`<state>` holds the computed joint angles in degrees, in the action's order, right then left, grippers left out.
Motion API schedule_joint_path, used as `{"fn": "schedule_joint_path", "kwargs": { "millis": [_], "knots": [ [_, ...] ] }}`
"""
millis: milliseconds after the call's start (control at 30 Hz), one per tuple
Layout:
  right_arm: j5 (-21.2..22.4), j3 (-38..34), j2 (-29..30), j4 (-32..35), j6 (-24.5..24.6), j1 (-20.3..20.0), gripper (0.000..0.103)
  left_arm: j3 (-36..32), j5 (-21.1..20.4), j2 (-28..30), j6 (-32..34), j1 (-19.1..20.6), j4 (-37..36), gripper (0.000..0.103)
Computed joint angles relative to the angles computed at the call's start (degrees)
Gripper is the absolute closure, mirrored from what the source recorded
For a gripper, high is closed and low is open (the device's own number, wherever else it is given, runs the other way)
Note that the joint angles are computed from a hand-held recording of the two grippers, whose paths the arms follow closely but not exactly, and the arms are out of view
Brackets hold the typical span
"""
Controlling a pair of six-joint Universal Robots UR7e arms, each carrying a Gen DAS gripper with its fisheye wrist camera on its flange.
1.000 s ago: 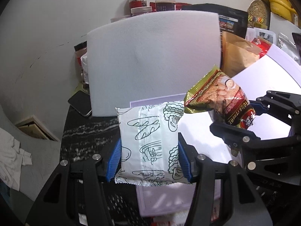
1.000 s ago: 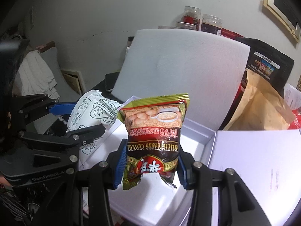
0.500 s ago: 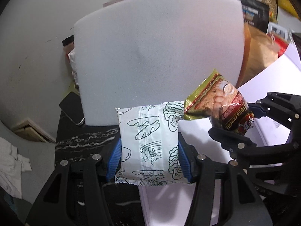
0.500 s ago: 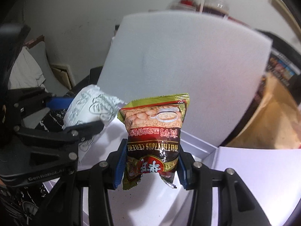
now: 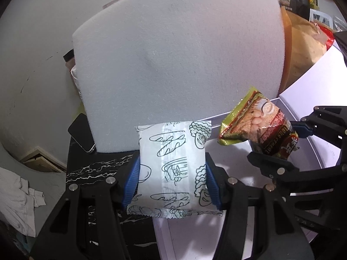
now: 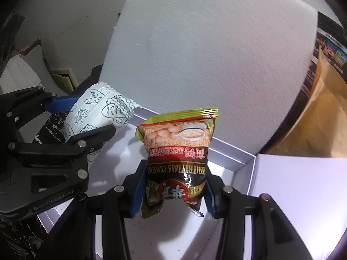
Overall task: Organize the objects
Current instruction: 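Carry the pad package and snack bag with both tools into the white box, then open both tools to release the pad package and snack bag in the box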
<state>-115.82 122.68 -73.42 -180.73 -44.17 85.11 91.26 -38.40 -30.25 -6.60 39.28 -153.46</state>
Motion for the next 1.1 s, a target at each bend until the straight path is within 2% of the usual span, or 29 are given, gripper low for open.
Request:
{"fn": "schedule_joint_path", "kwargs": {
  "millis": [367,467,600,733,1100],
  "knots": [
    [-3.5,-0.5,0.5,0.2,2.0,-0.2,0.055,-1.8,-1.9,1.2,-1.9,0.2,3.7,0.049],
    [-3.6,-0.4,0.3,-0.1,2.1,-0.2,0.053,-2.1,-1.8,1.3,-2.6,0.2,4.5,0.048],
    [-3.0,-0.5,0.1,-0.6,2.0,-0.7,0.047,-1.9,0.2,1.2,-2.5,-0.5,3.8,0.048],
    [-3.5,-1.7,0.3,0.0,2.8,-0.1,0.046,-1.5,1.0,0.3,-3.6,-1.1,4.9,0.048],
    [-1.3,-0.6,-3.1,1.7,2.7,0.2,0.046,1.3,2.4,-3.2,-8.6,-2.6,7.0,0.048]
  ]
}}
